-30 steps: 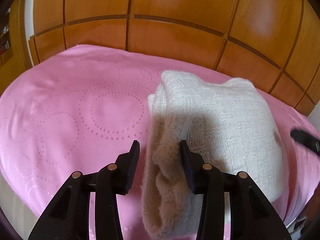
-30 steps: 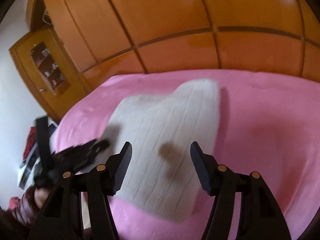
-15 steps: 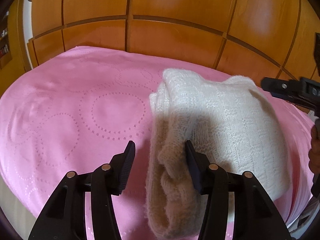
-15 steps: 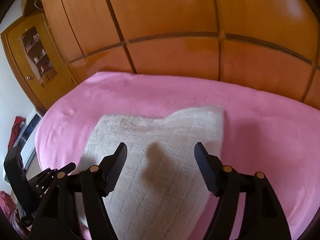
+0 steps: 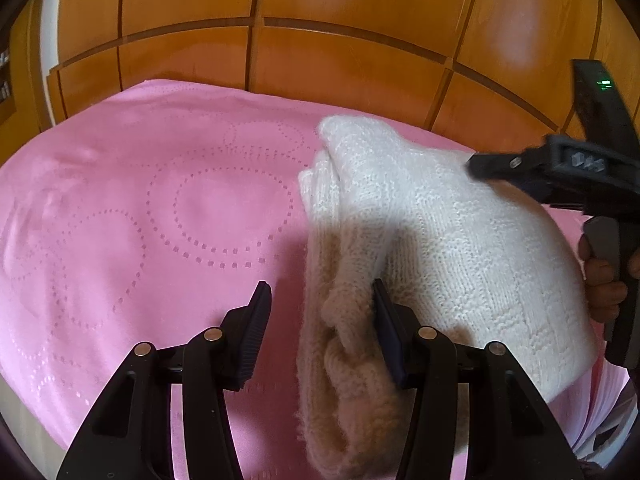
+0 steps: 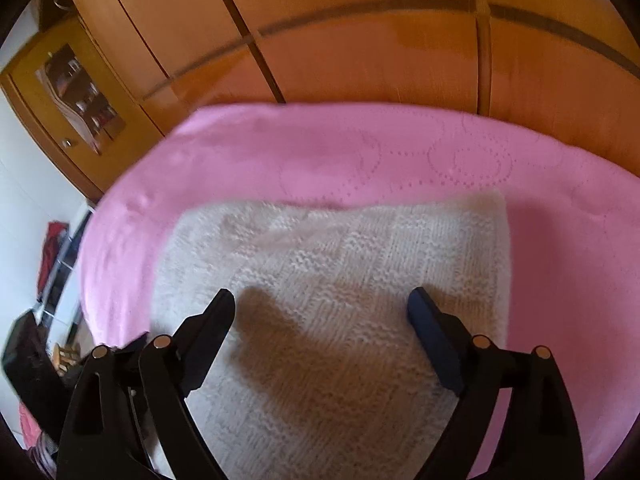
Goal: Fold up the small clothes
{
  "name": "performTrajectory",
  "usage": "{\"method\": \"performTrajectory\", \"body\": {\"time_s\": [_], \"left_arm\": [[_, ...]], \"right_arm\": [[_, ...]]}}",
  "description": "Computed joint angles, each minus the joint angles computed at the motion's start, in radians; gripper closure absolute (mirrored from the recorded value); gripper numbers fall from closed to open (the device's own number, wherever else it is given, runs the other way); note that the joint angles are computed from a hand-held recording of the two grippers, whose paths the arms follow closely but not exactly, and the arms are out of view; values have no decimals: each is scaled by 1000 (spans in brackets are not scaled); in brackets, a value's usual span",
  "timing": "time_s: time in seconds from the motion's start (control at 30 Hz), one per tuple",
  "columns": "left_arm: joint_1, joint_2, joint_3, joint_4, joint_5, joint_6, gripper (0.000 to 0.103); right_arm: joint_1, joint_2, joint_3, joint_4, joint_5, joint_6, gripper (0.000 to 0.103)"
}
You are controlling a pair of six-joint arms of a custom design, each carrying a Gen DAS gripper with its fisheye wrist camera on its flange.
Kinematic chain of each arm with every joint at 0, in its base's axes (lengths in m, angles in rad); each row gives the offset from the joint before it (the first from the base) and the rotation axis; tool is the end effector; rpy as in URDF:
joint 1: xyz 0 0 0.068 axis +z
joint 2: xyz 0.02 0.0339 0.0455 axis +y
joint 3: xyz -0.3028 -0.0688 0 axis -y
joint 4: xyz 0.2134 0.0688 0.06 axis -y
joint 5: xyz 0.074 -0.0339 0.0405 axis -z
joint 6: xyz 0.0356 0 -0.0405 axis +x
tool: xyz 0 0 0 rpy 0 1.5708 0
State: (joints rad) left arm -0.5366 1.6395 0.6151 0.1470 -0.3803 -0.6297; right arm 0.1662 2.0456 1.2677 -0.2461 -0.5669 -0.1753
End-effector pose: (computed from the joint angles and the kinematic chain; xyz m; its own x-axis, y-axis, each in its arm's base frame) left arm 0.2400 -0.1274 0.1821 -0.6937 -0.2236 -0.6847 -0.1704 0.9745 -0.1457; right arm 0.3979 0.0861 0.1869 -0.7571 -0.2762 -0.5920 -0.5555 0.7491 0.3610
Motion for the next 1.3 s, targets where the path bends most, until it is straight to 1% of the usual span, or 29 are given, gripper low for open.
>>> {"method": "performTrajectory", "body": {"time_s": [0.03,0.2,0.3,0.4,0.63,0.73,0.83,0.87,0.9,0.93,0.97,1.0,1.03,1.1,1.17,1.23,1.3], "left_arm": [[-1,-1,1,-3,0,-3,53],[3,-9,2,-10,12,-11,53],[5,-17,-14,12,15,-11,53],[7,-21,-24,24,22,-13,53],[35,-29,-57,80,73,20,53],[73,-33,-91,139,142,33,53],[156,-27,-155,261,290,47,53],[202,-14,-189,330,376,39,53],[237,-1,-215,384,441,32,53],[269,16,-239,441,502,19,53],[300,36,-260,496,561,6,53],[331,63,-283,563,633,-4,61],[355,87,-299,621,701,-14,64],[374,110,-325,699,766,-39,71],[378,110,-351,758,802,-64,74],[364,98,-359,778,811,-83,75],[316,79,-335,751,797,-97,76]], "right_arm": [[-20,-18,-24,20,-33,12,10],[-146,-78,-107,73,-173,58,8],[-213,-62,-122,48,-229,38,7],[-249,-23,-129,8,-257,8,7],[-261,63,-124,-54,-341,-48,6],[-247,89,-108,-75,-383,-63,6],[-214,107,-95,-82,-392,-77,6],[-207,111,-88,-81,-390,-75,7],[-197,115,-84,-74,-389,-71,12],[-189,120,-76,-75,-392,-66,20],[-183,123,-72,-75,-394,-56,25],[-180,121,-74,-72,-394,-50,35],[-178,107,-87,-57,-391,-37,43],[-173,44,-143,-4,-372,-21,49],[-173,-31,-210,42,-354,-19,53],[-181,-86,-262,80,-365,-25,54],[-212,-150,-304,82,-374,-56,54]]}}
